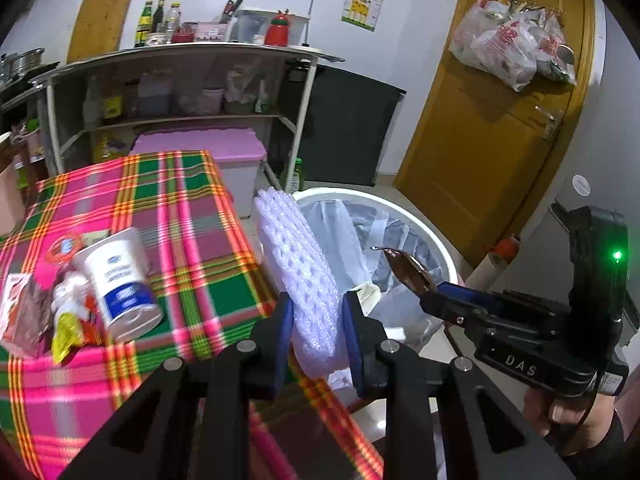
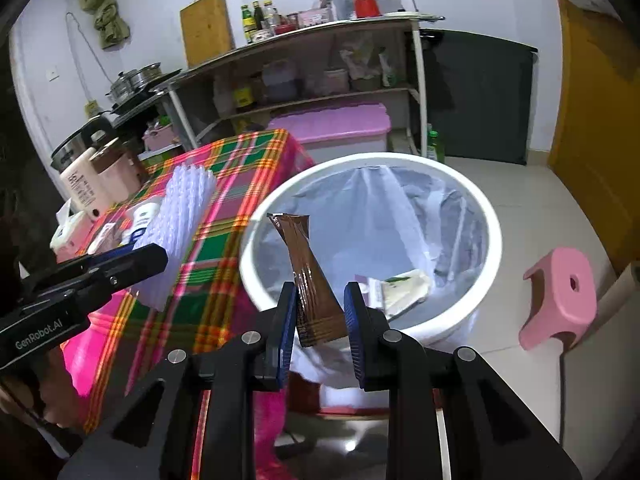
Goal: Collect trash
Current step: 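Carry the foam sleeve and brown strip over the bin and open both tools, then move both open tools back over the table toward the remaining trash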
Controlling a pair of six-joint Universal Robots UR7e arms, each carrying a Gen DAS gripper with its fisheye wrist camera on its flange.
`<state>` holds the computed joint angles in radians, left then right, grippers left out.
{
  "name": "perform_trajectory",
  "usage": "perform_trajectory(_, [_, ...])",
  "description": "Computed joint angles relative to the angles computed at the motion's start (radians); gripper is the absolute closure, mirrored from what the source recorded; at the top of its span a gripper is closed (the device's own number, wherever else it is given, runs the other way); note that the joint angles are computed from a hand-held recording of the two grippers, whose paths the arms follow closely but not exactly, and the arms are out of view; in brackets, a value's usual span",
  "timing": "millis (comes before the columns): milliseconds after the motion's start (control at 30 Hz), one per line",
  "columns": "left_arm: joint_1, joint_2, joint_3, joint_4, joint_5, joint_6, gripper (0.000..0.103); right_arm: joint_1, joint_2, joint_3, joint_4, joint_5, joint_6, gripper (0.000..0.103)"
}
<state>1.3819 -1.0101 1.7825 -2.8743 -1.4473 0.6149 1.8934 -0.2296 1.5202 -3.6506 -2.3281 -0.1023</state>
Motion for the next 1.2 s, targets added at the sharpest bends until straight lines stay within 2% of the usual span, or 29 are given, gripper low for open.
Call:
perform_trajectory(467, [-0.022, 0.085, -0.098, 0.091, -0.027, -0.016, 0.076, -0.037, -0.021, -0.013, 0.037, -0.024, 0.012, 0.078])
perform_trajectory(667, [-0.017, 0.097, -0.115, 0.111, -0.047, -0.025, 0.063, -0.048, -0.025, -0.023, 0.074, -0.023, 0.027, 0.077])
perform_trajectory(733, [-0.016, 0.098, -0.116, 0.110, -0.051, -0.027, 0.059, -0.050, -0.023, -0.024, 0.068, -0.023, 0.027, 0.075])
perform_trajectory(800, [-0.016, 0.098, -0.117, 0.110, -0.050, -0.030, 0.058, -0.051, -0.022, -0.023, 0.059, -0.019, 0.026, 0.063])
perform_trajectory(1200, [-0.003, 0.047, -0.065, 0.048, -0.042, -0.045, 0.058, -0.021, -0.021, 0.013, -0.020, -0.002, 0.018, 0.063])
